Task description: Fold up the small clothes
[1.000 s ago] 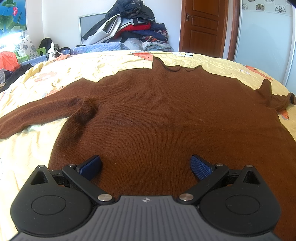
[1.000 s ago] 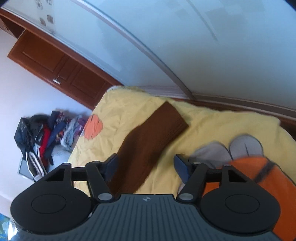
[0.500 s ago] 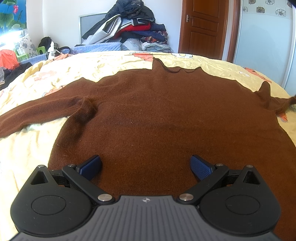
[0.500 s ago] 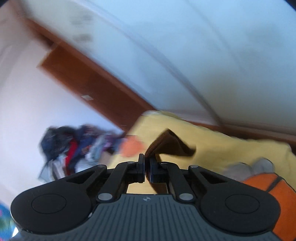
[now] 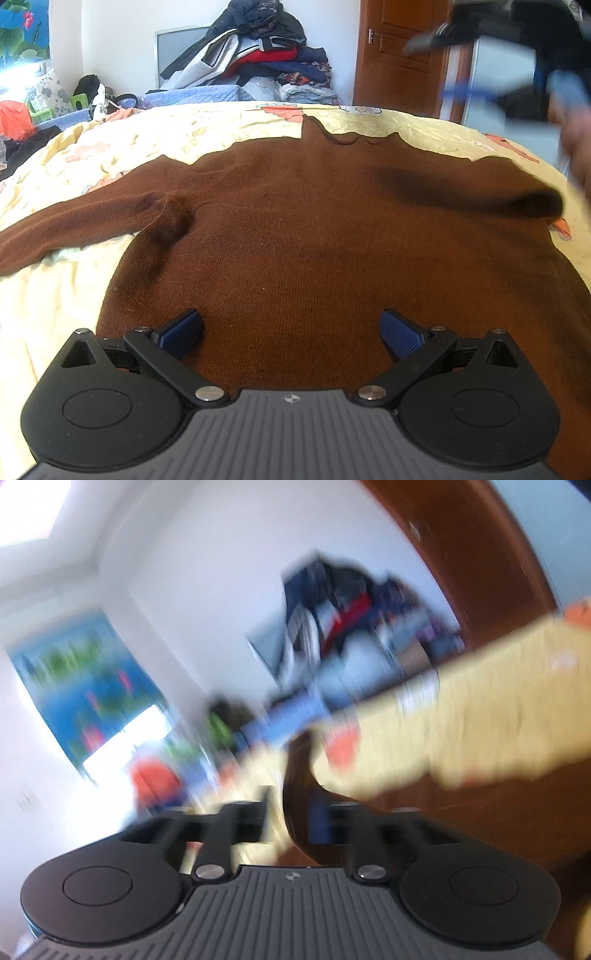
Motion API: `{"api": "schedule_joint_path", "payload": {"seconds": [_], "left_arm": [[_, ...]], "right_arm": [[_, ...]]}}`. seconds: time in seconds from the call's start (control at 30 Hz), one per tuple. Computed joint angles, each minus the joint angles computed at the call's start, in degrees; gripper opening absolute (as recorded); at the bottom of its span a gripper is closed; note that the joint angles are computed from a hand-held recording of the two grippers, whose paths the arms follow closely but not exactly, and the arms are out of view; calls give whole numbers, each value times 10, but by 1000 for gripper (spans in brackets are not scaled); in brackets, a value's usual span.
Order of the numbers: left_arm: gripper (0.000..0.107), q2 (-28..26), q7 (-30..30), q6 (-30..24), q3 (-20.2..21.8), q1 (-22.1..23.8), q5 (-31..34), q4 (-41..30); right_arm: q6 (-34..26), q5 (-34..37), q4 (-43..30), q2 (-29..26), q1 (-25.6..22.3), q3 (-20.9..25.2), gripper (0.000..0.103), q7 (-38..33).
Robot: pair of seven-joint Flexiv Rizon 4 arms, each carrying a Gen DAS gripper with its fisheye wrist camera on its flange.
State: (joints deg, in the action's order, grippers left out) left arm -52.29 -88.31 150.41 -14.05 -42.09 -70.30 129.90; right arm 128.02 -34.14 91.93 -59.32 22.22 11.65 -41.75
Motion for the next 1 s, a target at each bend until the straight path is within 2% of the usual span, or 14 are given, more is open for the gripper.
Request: {"api": "schedule_joint_path", "payload": {"seconds": [0.1,0.17,0.27,0.37,0.43,0.5,0.57,0.6,0.63,0.73,0.77,0.8,0.87,1.0], "left_arm": [[103,6,-38,5,7,8,49,26],[103,16,-84,7,15,22,100,50],[103,38,-195,18,39,95,281,76],[103,64,-205,-41,55,142,328,43],[103,59,-208,-72,68,159,327,8],[102,58,-197,-125,36,213,322,-23],[92,57,-260,-212,54,251,415,-54],[77,56,-276,-244,71,246,427,-69],[72,52,-261,-261,88,226,403,-83],[42,36,-183,-313,173,114,280,-129],[22,26,-148,-330,202,74,225,-145],[9,14,-97,-344,227,34,155,-164],[5,-1,-85,-349,265,-1,129,-175],[4,28,-93,-245,256,-10,130,-124]], "right_arm": [[43,-27,62,2,-10,-4,57,-4],[59,64,133,35,33,-45,58,-80],[73,185,182,45,80,-91,66,-168],[105,203,178,7,46,-55,68,-171],[117,215,162,-10,43,-42,80,-165],[118,211,157,-13,40,-39,81,-164],[126,203,149,-25,38,-35,86,-163],[127,197,146,-28,36,-32,87,-160],[131,190,147,-30,30,-30,87,-157],[153,169,162,-32,13,-22,89,-145],[159,163,165,-34,9,-22,89,-143],[160,162,164,-35,10,-23,90,-141],[160,161,162,-35,14,-25,91,-139],[157,161,152,-40,19,-27,92,-134]]}}
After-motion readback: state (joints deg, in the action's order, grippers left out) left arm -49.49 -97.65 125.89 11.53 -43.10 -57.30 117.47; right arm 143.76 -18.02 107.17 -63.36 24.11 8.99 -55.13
